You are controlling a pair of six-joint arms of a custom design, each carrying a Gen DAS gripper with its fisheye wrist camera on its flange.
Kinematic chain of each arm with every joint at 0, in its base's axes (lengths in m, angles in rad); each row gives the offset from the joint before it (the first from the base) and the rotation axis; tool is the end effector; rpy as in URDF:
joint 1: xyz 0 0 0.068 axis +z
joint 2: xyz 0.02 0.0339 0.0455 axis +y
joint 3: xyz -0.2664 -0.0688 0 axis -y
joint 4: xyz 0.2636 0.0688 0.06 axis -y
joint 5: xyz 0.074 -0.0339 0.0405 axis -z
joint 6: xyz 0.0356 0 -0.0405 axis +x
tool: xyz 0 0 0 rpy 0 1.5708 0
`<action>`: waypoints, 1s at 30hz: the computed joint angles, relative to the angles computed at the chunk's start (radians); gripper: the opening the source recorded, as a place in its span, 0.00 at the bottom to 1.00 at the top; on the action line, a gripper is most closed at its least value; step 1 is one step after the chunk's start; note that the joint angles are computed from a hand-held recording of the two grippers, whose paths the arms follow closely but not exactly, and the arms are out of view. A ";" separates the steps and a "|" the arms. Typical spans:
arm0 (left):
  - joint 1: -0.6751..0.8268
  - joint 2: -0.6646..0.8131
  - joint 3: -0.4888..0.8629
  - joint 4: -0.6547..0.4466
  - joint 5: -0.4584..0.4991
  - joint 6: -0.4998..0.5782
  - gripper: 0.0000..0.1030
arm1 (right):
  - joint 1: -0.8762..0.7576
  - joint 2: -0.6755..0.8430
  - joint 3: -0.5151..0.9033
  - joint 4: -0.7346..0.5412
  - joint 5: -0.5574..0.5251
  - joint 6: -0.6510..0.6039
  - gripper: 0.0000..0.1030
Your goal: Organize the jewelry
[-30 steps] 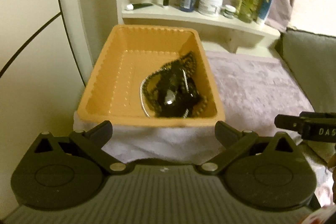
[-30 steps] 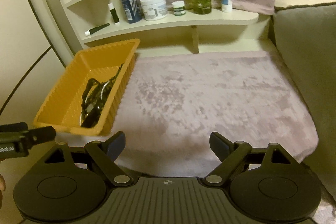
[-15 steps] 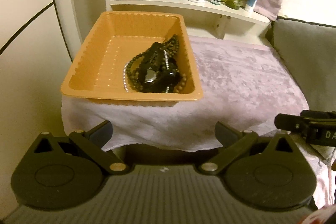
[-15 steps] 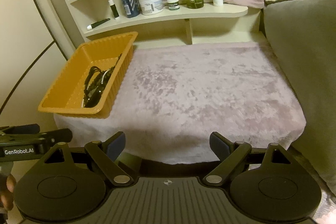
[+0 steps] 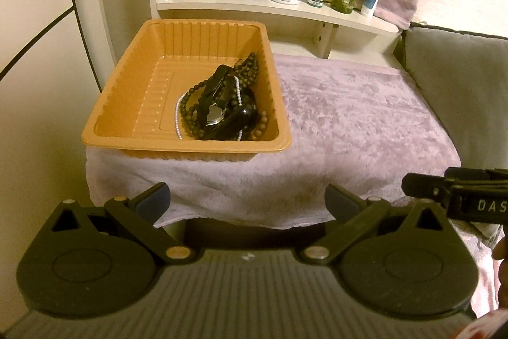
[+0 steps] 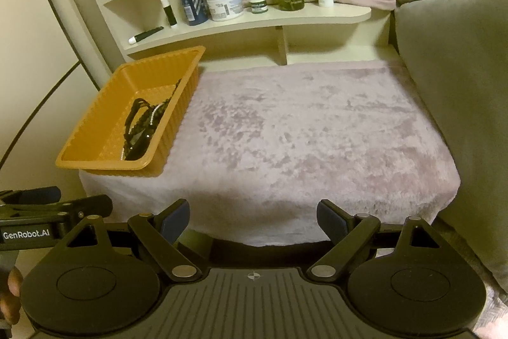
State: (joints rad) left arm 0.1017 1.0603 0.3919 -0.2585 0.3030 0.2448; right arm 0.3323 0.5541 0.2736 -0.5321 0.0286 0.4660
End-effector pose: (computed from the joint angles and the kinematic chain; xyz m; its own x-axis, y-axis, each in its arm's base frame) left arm 0.1988 0.0096 0.1433 -0.7522 0.1558 -0.6403 0.2717 0.9585 -0.0860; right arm 0.1315 0.0443 0.1588 -0.7513 0.2158 -0.6236 0.0337 0.9563 0.2904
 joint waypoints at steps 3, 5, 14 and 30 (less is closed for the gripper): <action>-0.001 -0.002 0.003 -0.003 0.002 0.001 1.00 | 0.003 -0.002 0.000 -0.001 0.004 0.004 0.84; -0.001 -0.005 0.002 -0.004 0.003 0.000 1.00 | 0.002 -0.005 0.000 -0.003 0.003 0.002 0.84; -0.002 -0.007 0.001 -0.001 0.004 0.000 1.00 | -0.001 -0.008 0.003 -0.007 -0.001 -0.003 0.84; 0.004 -0.006 0.006 -0.006 0.010 0.003 1.00 | 0.010 -0.004 0.005 -0.005 0.009 0.004 0.84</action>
State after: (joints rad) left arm 0.1053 1.0544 0.3980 -0.2645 0.3128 0.2482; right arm 0.3419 0.5502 0.2790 -0.5372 0.0380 0.4703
